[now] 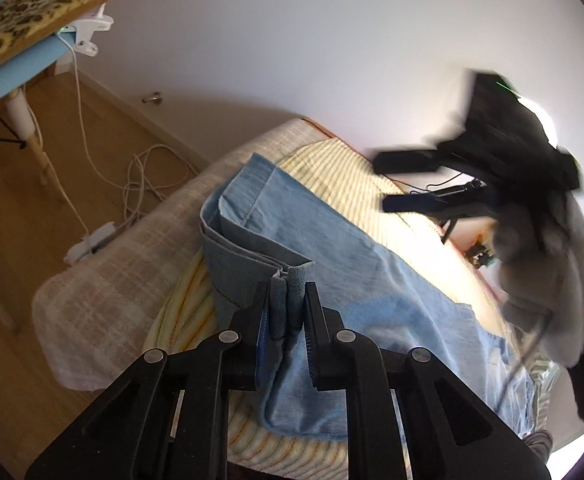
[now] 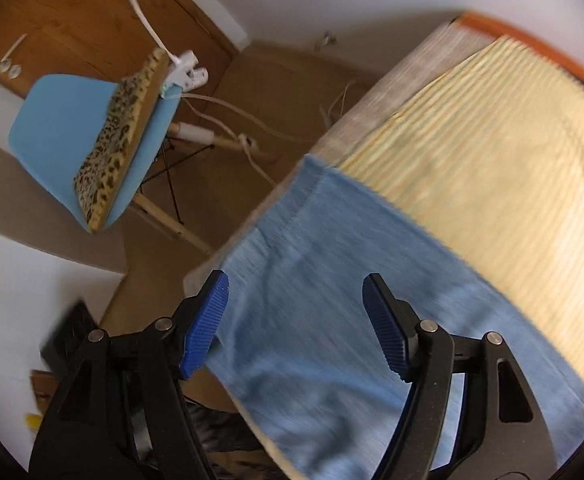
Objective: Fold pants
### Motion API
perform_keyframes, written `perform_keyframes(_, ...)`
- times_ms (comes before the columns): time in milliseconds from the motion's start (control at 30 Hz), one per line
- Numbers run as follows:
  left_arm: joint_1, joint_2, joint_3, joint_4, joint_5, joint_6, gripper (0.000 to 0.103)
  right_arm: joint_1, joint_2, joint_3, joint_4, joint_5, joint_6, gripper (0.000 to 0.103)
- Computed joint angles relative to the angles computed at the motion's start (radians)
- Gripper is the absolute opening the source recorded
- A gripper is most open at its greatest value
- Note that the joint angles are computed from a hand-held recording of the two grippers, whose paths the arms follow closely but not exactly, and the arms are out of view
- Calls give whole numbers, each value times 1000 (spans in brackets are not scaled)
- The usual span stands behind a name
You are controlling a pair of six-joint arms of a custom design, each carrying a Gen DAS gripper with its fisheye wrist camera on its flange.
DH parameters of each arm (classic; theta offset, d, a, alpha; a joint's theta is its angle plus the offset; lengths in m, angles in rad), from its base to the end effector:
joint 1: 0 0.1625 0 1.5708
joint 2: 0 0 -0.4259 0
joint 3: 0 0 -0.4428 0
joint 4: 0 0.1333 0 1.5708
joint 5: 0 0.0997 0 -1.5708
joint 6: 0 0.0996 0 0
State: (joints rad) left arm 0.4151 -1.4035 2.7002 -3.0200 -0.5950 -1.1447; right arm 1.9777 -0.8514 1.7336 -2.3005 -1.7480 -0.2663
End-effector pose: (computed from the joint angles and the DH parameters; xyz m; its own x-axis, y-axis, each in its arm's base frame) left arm -0.1855 -0.3176 0.1161 -0.9646 -0.1719 -0.2000 0.0632 0.5856 -0.8081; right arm 0.3618 -0.5471 0.0289 -0.7589 -0.6384 0.1281 -0.6125 0.7667 0.1924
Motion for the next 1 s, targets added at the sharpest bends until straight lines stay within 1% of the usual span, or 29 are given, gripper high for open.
perform_keyframes(67,1,10,-2,-15,4,13,13,24,76,-52,38,-23,33,72)
perform_keyframes(167,-5,5,-5,24,26,-15,14,59,165,-101,58,-71,46,72)
perform_keyframes(200,-5,1,-4,36,30,-29,14,65,184,-112,69,-77,53,72)
perform_keyframes(233,2,-3,-2,32,20,-34,14,71,205,-125,82,-83,62,72)
perform_keyframes(267,7,-13,0,46,10,-55,18,73,215,-130,81,-89,65,72)
perform_keyframes(300,17,-28,-2,86,4,-94,25,76,224,-132,71,-99,66,72)
perform_keyframes(333,27,-35,-1,99,-4,-113,37,77,229,-132,64,-108,69,72)
perform_keyframes(367,40,-34,0,86,-14,-122,44,75,232,-135,62,-109,72,72)
perform_keyframes(433,66,-50,-10,141,-35,-178,52,68,233,-138,62,-109,82,72)
perform_keyframes(467,81,-49,-14,142,-47,-193,52,65,235,-140,62,-112,87,72)
perform_keyframes(500,92,-37,-12,101,-51,-179,52,61,235,-141,61,-116,93,72)
perform_keyframes(567,91,-9,-2,19,-16,-153,49,54,235,-143,64,-117,99,72)
perform_keyframes(600,90,-5,-6,30,9,-152,47,53,233,-143,66,-118,100,72)
perform_keyframes(633,84,-2,-8,38,27,-147,27,53,231,-146,70,-118,102,72)
perform_keyframes(667,80,9,-14,28,41,-118,11,52,231,-149,76,-119,104,72)
perform_keyframes(733,58,45,-38,14,68,-21,13,54,232,-158,91,-127,114,72)
perform_keyframes(767,56,57,-49,0,69,34,12,56,235,-167,103,-130,119,72)
perform_keyframes(867,12,133,-80,-63,83,185,12,65,245,-193,158,-146,131,72)
perform_keyframes(933,1,163,-90,-111,75,246,12,73,254,-208,196,-179,134,72)
perform_keyframes(1000,5,189,-99,-161,53,291,12,85,259,-204,187,-235,119,72)
